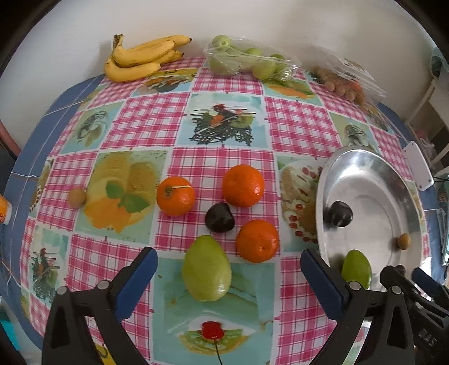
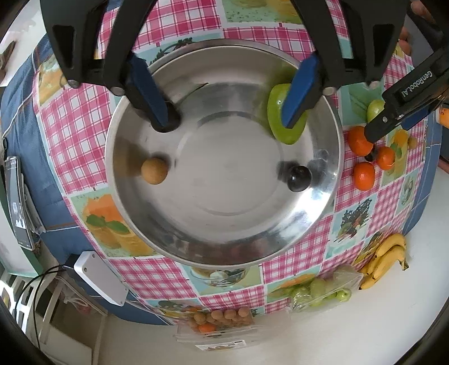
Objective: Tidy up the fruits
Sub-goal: 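Open the right gripper to drop the plum while the left gripper releases the mango into the plate, then withdraw both grippers from the plate back toward the fruit group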
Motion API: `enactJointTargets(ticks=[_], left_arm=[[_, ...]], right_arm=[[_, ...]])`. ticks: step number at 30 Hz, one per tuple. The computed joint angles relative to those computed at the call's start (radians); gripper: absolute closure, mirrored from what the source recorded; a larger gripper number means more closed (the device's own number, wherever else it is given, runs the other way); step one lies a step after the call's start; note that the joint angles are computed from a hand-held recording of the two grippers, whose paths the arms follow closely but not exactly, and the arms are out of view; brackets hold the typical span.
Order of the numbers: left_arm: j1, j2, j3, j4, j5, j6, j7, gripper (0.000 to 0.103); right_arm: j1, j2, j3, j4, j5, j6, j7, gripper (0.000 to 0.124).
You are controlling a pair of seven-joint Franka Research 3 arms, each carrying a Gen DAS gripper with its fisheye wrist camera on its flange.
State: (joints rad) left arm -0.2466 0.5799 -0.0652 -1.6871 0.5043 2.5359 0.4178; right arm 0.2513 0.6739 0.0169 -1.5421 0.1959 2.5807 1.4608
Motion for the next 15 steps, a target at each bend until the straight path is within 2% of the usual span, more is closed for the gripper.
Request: enactJointTargets(ticks=[3, 15], left_arm=[[-0.008, -0.001, 0.009, -0.002, 0.014, -0.001, -0.012, 0.0], [-0.017, -0.009, 0.018, -0.004, 0.068, 0.01, -0.032, 0.0]], right_arm=[[-0.007, -0.008, 0.009, -0.017, 0.012, 0.025, -0.018, 0.022], [-0.013, -0.015, 0.015, -0.027, 0.036, 0.053, -0.026, 0.022]])
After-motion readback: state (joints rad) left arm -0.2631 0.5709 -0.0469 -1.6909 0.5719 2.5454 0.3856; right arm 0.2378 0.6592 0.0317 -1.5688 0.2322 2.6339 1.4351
